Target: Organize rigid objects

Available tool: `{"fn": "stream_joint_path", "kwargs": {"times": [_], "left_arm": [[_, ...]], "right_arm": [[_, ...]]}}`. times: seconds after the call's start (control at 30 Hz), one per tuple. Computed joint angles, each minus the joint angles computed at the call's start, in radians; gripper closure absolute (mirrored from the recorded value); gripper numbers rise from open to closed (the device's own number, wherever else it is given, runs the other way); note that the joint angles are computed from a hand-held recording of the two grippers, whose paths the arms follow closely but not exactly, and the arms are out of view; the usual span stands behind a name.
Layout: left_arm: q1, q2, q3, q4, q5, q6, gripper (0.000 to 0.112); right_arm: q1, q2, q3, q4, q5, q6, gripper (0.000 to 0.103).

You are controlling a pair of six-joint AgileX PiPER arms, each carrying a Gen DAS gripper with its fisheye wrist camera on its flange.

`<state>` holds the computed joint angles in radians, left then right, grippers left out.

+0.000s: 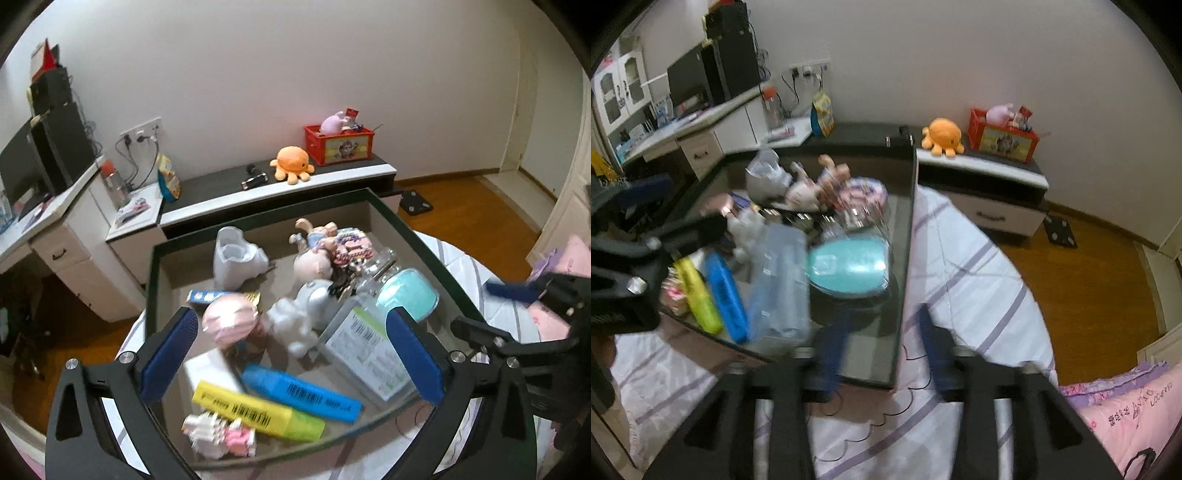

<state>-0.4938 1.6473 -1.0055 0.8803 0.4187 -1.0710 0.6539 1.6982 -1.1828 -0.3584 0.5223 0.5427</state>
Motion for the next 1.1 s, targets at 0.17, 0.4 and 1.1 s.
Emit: {"fn": "stream_joint_path", "kwargs": {"times": [0.17,0.4,1.1], "left_arm": [[0.004,-0.097,0.111,0.126,-0.010,-0.171,0.009],[-0.008,-0.183,0.227,0.304,0.009,-0.404,0.009],[-0.329,-0.521,0.473,0.494,0.309,-0.758,0.009]], "right_arm": [[0.085,-0.111,0.083,-0.276,-0.052,0.295,0.019],[0.154,-0.157,0.109,-0.482,-0.060,0.517,0.000],[0.451,-0.286,0.238,-0.924,0.149,1.016,0.000]]}}
